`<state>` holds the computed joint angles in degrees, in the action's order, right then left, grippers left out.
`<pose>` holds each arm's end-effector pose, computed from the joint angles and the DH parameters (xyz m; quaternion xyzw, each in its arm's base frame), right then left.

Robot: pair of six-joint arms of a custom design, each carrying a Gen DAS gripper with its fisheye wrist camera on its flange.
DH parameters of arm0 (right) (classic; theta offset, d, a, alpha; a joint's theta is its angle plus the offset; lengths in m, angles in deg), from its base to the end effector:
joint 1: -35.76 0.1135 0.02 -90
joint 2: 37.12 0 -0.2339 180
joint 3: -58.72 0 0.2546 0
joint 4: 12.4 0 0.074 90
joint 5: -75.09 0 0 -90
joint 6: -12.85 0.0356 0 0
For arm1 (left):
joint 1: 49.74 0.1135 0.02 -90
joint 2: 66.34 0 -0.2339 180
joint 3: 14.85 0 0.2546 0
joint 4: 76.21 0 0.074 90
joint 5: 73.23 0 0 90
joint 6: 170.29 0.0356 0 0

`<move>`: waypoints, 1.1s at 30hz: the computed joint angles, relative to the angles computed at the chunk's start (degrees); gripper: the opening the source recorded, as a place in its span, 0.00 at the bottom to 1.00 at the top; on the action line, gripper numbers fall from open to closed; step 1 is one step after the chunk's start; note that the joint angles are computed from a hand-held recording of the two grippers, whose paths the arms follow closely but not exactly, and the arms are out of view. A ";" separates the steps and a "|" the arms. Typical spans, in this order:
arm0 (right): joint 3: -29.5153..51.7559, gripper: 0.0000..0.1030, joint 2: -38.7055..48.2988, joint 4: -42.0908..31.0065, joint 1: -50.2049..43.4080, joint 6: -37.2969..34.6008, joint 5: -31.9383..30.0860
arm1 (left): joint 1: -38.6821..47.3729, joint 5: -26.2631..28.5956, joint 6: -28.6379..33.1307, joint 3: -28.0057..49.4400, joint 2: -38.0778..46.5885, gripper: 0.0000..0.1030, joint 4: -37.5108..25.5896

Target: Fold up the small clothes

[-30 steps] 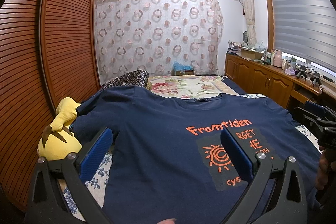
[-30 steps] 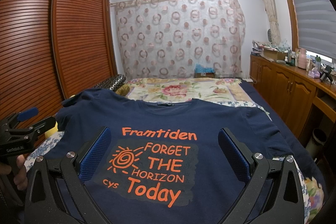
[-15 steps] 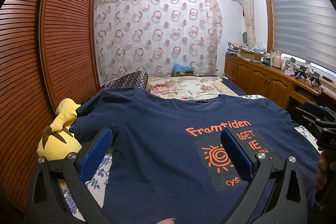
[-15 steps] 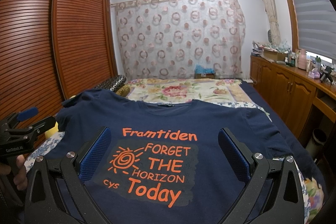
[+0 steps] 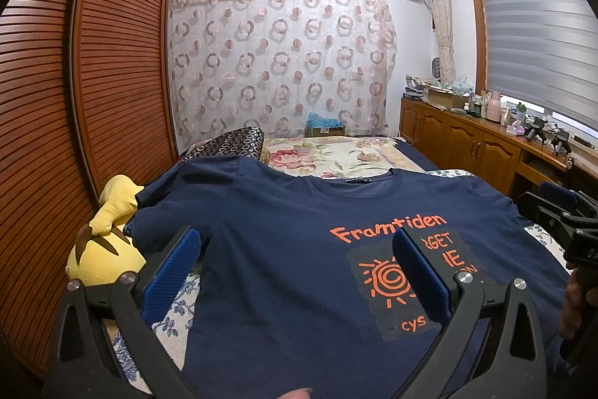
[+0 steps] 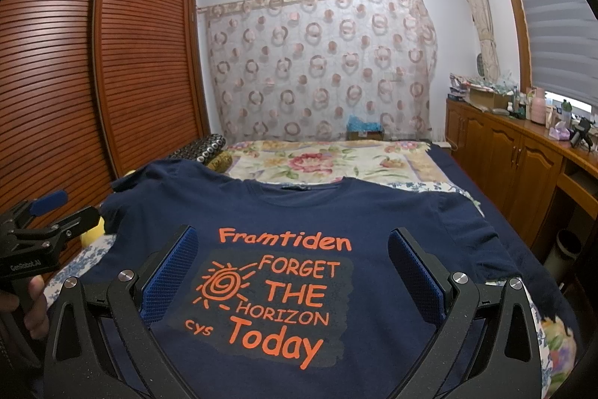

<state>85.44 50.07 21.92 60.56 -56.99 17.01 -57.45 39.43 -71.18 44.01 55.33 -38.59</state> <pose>0.2145 0.0784 0.0797 0.1123 0.8212 -0.0212 0.5590 0.3508 -0.0613 0.0406 0.2252 0.8035 -0.1594 0.5274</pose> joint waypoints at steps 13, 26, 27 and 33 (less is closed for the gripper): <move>3.71 1.00 4.69 0.42 -0.08 -0.72 -2.62 | 0.83 -0.40 1.29 3.87 0.66 1.00 -5.88; 14.32 1.00 15.02 -2.66 -0.81 -4.09 -9.32 | 6.08 0.14 5.11 16.84 11.64 1.00 -12.40; 15.33 1.00 15.76 -3.17 -0.87 -4.30 -9.82 | 6.46 0.34 5.40 18.22 12.48 1.00 -13.39; 18.71 1.00 19.53 -4.61 -1.45 -4.34 -12.65 | 9.10 -0.08 8.33 25.66 16.77 1.00 -18.69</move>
<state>104.15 69.60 17.31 59.11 -61.32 4.36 -48.35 39.35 -62.85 69.67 72.09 -57.28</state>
